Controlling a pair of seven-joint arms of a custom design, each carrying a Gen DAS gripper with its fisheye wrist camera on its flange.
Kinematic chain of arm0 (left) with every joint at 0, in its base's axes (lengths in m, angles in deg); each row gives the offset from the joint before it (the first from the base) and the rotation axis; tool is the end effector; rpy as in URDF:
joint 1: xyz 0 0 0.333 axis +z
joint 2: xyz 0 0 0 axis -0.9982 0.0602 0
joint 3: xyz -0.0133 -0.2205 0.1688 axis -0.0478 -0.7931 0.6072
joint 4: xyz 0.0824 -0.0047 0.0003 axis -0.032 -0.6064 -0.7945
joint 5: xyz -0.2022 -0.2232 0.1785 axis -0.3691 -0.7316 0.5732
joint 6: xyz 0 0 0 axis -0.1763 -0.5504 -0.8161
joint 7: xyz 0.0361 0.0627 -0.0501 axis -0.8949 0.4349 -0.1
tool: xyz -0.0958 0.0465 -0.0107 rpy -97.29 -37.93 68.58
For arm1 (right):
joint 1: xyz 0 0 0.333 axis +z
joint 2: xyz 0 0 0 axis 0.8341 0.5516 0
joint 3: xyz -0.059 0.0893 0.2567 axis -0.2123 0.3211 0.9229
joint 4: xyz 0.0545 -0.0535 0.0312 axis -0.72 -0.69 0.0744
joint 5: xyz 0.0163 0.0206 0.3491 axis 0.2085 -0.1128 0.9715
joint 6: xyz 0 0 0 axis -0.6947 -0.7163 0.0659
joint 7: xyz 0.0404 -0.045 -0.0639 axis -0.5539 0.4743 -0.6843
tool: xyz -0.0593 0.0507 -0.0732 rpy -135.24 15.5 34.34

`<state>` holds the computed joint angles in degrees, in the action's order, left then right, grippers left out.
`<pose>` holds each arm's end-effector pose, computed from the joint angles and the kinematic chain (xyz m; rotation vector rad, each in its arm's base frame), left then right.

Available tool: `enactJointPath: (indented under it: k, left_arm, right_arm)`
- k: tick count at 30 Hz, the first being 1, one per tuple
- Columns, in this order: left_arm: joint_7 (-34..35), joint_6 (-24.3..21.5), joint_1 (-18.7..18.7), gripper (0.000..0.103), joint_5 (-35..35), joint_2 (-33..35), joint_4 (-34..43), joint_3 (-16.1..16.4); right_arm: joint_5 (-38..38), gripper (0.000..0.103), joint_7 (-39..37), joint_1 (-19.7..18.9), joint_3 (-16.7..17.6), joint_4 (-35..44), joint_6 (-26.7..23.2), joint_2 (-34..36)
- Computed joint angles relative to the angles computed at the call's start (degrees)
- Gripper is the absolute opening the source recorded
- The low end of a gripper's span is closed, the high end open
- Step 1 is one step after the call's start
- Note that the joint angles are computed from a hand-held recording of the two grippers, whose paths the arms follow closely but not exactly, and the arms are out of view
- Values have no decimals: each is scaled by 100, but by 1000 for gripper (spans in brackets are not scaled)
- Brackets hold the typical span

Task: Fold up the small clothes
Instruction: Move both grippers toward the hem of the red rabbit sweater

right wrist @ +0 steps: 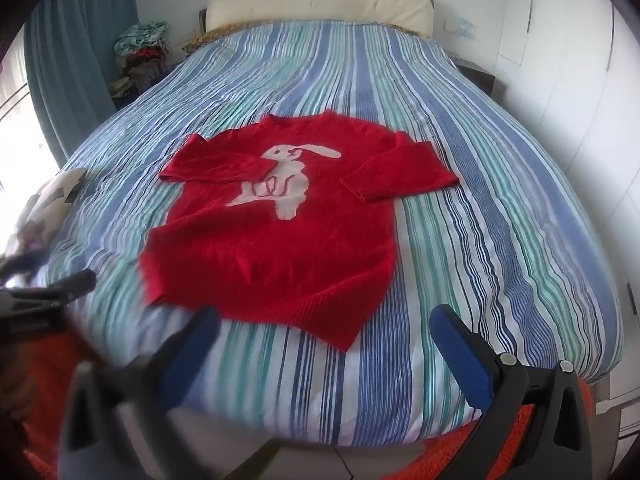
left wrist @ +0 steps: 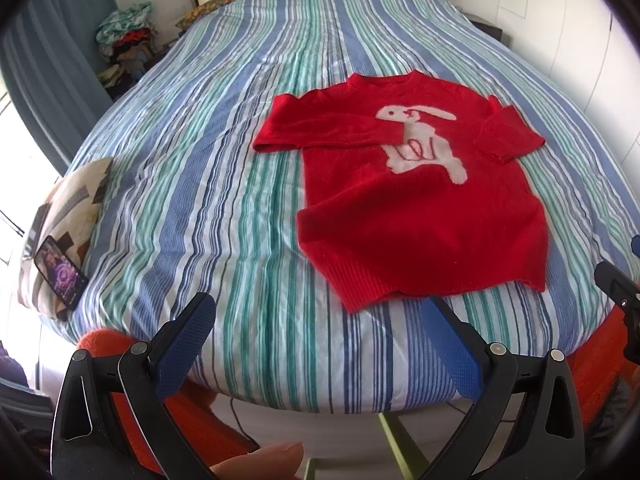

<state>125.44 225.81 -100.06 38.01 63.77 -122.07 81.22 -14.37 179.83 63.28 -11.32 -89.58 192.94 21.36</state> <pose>0.5618 -0.2187 0.4650 -1.8349 1.8898 -0.4068 0.5341 0.0713 0.4573 -1.8675 1.8513 -0.6218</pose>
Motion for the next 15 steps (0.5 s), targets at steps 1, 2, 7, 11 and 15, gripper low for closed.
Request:
enactJointPath:
  k: [1, 2, 7, 11, 15]
  left_arm:
    - [-37, -29, -19, 102, 65, 11, 7, 10]
    - [-75, -64, -36, 103, 128, 24, 18, 19]
    - [-237, -191, -105, 103, 415, 85, 70, 52]
    - [-286, -199, -113, 103, 516, 64, 11, 44]
    - [-566, -151, -137, 103, 737, 107, 26, 89]
  right_arm:
    - [-11, 103, 10, 1, 1, 6, -14, 9]
    - [-28, 103, 23, 3, 2, 11, -29, 18]
    - [-167, 103, 144, 6, -3, 55, -122, 54]
    - [-287, 103, 255, -21, -32, 109, -203, 97]
    - [-559, 103, 505, -14, -38, 201, -367, 151]
